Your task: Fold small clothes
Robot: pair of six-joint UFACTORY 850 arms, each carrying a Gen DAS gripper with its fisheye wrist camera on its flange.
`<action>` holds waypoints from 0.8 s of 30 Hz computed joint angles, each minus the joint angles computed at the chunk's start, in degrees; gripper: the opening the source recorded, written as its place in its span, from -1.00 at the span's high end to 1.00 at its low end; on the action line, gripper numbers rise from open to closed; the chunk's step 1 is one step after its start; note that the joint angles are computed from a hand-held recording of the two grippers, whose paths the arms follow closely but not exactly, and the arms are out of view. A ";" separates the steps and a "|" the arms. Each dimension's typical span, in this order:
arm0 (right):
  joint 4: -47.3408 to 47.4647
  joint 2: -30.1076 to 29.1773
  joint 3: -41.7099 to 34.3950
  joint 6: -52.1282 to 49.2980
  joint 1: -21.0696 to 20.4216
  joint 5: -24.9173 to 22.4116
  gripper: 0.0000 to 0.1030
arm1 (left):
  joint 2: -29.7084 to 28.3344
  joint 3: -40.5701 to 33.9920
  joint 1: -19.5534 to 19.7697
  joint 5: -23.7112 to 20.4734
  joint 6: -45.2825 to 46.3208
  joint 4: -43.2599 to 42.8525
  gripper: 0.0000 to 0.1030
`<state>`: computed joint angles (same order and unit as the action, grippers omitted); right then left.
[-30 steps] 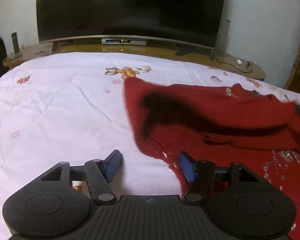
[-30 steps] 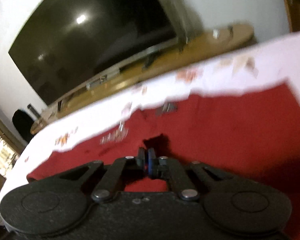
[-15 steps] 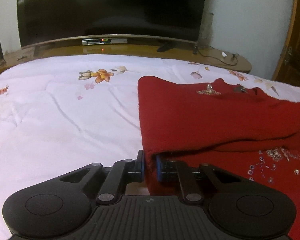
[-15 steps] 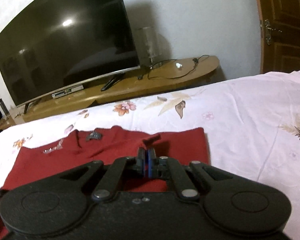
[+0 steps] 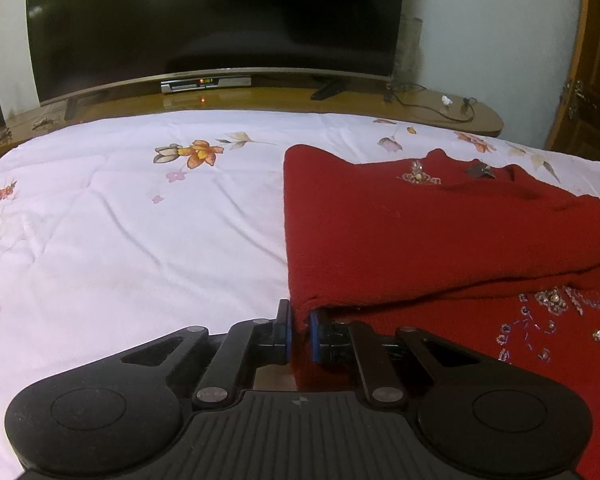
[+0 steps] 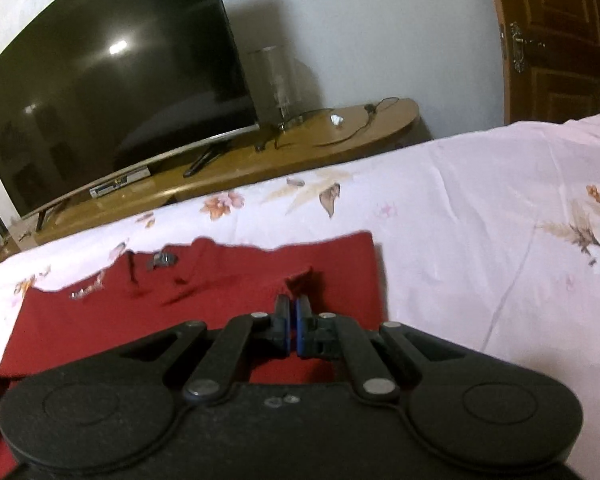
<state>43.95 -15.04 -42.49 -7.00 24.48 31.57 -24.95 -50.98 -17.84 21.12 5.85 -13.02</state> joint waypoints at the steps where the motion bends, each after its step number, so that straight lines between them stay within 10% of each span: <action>1: -0.26 0.39 0.51 0.37 0.20 0.38 0.92 | 0.01 -0.01 -0.06 -0.06 0.47 -0.35 0.84; 10: 3.86 -2.08 0.12 -1.68 -1.11 -3.05 0.92 | 0.34 -0.25 -0.50 -1.06 6.14 -3.72 0.78; 14: 5.96 -0.08 1.59 -3.39 -0.16 -0.79 0.68 | 4.23 4.27 0.51 3.33 7.70 -2.99 -0.43; 24: -1.64 -1.63 -1.46 -4.86 -0.06 1.90 0.67 | -0.33 -4.12 1.79 11.25 -18.84 22.88 -0.43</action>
